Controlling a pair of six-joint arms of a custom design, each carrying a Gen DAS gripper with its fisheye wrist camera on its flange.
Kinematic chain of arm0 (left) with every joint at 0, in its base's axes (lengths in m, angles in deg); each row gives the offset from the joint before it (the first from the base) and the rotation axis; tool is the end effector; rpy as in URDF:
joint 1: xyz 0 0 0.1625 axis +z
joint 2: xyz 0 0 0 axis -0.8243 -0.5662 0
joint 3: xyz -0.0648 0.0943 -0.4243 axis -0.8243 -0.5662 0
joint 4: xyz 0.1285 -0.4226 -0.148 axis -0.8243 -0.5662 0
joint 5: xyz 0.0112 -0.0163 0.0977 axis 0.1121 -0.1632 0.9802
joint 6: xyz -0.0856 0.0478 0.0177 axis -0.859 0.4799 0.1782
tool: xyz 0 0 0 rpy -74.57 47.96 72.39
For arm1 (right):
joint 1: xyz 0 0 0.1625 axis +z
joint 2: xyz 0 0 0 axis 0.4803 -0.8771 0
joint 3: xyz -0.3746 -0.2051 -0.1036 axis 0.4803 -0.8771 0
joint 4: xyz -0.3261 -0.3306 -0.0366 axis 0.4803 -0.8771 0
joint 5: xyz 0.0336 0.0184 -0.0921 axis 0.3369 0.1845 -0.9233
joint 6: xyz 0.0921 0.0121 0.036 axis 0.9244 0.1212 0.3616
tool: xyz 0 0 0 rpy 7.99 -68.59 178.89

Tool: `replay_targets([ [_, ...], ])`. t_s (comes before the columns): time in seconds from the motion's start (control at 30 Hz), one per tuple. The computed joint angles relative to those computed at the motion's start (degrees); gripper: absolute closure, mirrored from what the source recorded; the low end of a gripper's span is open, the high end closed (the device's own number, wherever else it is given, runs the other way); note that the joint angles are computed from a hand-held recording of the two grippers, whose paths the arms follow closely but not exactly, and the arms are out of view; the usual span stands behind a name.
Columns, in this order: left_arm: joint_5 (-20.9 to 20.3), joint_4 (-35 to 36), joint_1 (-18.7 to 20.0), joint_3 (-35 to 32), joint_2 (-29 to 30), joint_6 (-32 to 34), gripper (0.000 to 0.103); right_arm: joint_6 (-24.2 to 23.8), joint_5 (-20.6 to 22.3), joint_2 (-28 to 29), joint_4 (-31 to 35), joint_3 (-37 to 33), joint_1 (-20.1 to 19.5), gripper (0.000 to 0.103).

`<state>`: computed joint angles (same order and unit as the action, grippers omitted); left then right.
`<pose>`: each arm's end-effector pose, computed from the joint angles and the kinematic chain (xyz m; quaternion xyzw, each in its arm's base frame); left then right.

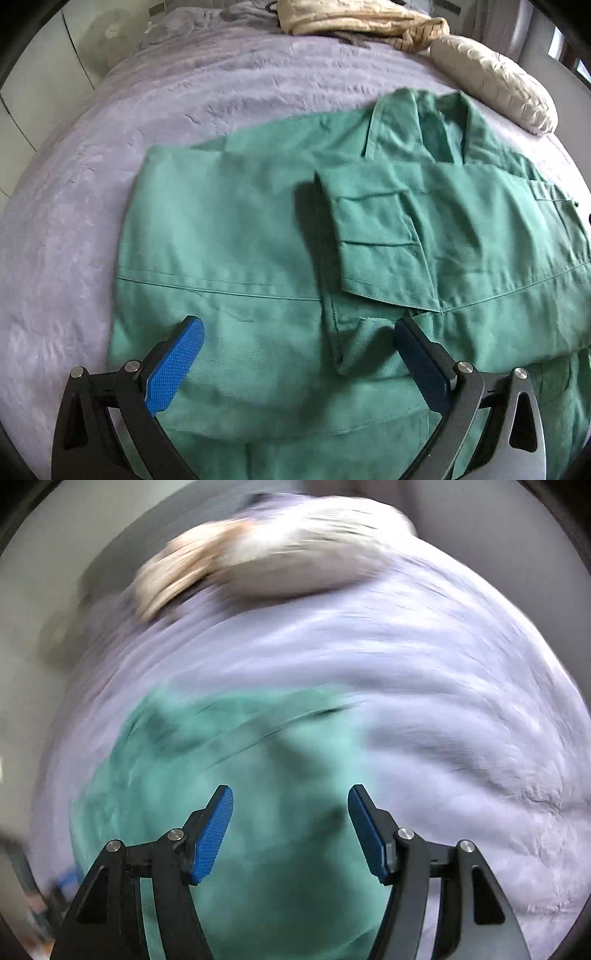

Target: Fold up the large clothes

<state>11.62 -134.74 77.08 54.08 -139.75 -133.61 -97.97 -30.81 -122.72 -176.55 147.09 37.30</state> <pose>-0.2376 -0.3025 0.0055 0.0178 0.9009 -0.2066 0.3813 -0.0525 -0.3987 0.3492 -0.0727 -0.9343 0.2801 0.2081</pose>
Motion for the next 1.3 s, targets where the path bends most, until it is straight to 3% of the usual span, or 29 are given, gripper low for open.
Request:
replay_targets([
  [0.07, 0.1, -0.3, 0.4, -0.2, 0.5, -0.9, 0.0, 2.8, 8.4, 1.6, 7.8, -3.5, -5.5, 0.034],
  [0.13, 0.0, 0.7, 1.0, -1.3, 1.2, -1.3, 0.0, 3.5, 12.8, 4.2, 13.9, -6.3, -8.0, 0.044],
  [0.17, 0.2, 1.3, 1.1, -1.8, 1.6, -1.3, 0.0, 3.1, 14.4, 4.8, 16.8, -7.4, -8.8, 0.079],
  [0.2, 0.5, 1.8, 1.1, -2.3, 2.0, -1.1, 0.0, 2.5, 15.1, 5.0, 18.4, -7.8, -8.8, 0.097],
  [0.3, 1.8, 1.9, 1.9, -3.8, 4.2, 1.1, 0.0, -3.7, 10.4, 4.8, 11.6, -6.1, -4.7, 0.098],
  [0.4, 2.7, -0.5, 2.9, -4.2, 5.8, 2.8, 0.0, -7.7, -2.9, 8.3, 3.3, -5.6, -1.0, 0.098],
  [0.43, 2.9, -1.7, 3.1, -3.9, 6.0, 3.3, 0.0, -7.9, -4.2, 9.1, 2.5, -5.7, -1.6, 0.098],
  [0.53, 2.5, -3.4, 3.5, -2.8, 5.0, 4.3, 0.0, -5.9, 0.0, 7.3, 3.2, -5.0, -4.0, 0.099],
  [0.63, 3.9, 2.7, 3.1, -3.7, 3.3, 3.4, 0.0, -3.2, -0.6, 4.3, 4.7, -3.8, -3.7, 0.097],
  [0.7, 4.7, 4.1, 2.4, -3.0, 0.9, 2.7, 0.0, -2.2, 0.8, 0.8, 7.4, -2.5, -3.8, 0.095],
  [0.8, 5.9, 5.8, 1.9, -2.4, -2.1, 2.2, 0.0, -2.6, 6.7, -8.2, 14.5, 0.6, -7.3, 0.089],
  [0.87, 6.3, 5.4, 1.9, -2.4, -2.3, 3.2, 0.0, -2.8, 11.4, -15.2, 20.7, 3.0, -11.0, 0.085],
  [0.93, 6.4, 5.0, 2.3, -3.0, -1.2, 3.9, 0.0, -3.7, 18.4, -22.2, 29.6, 4.8, -17.2, 0.082],
  [1.03, 5.2, 2.8, 2.8, -3.1, 0.2, 4.6, 0.0, -4.4, 24.7, -27.1, 37.9, 6.3, -25.4, 0.077],
  [1.17, 5.0, 2.9, 2.5, -3.3, 1.4, 3.9, 0.0, -3.3, 32.2, -26.9, 36.0, 7.7, -31.5, 0.078],
  [1.23, 5.9, 6.0, 2.5, -3.8, 2.2, 2.7, 0.0, -1.2, 30.4, -26.3, 31.3, 8.2, -30.7, 0.098],
  [1.3, 7.2, 8.6, 2.9, -3.9, 3.4, 2.6, 0.0, 0.2, 22.4, -23.1, 25.2, 8.4, -27.2, 0.099],
])
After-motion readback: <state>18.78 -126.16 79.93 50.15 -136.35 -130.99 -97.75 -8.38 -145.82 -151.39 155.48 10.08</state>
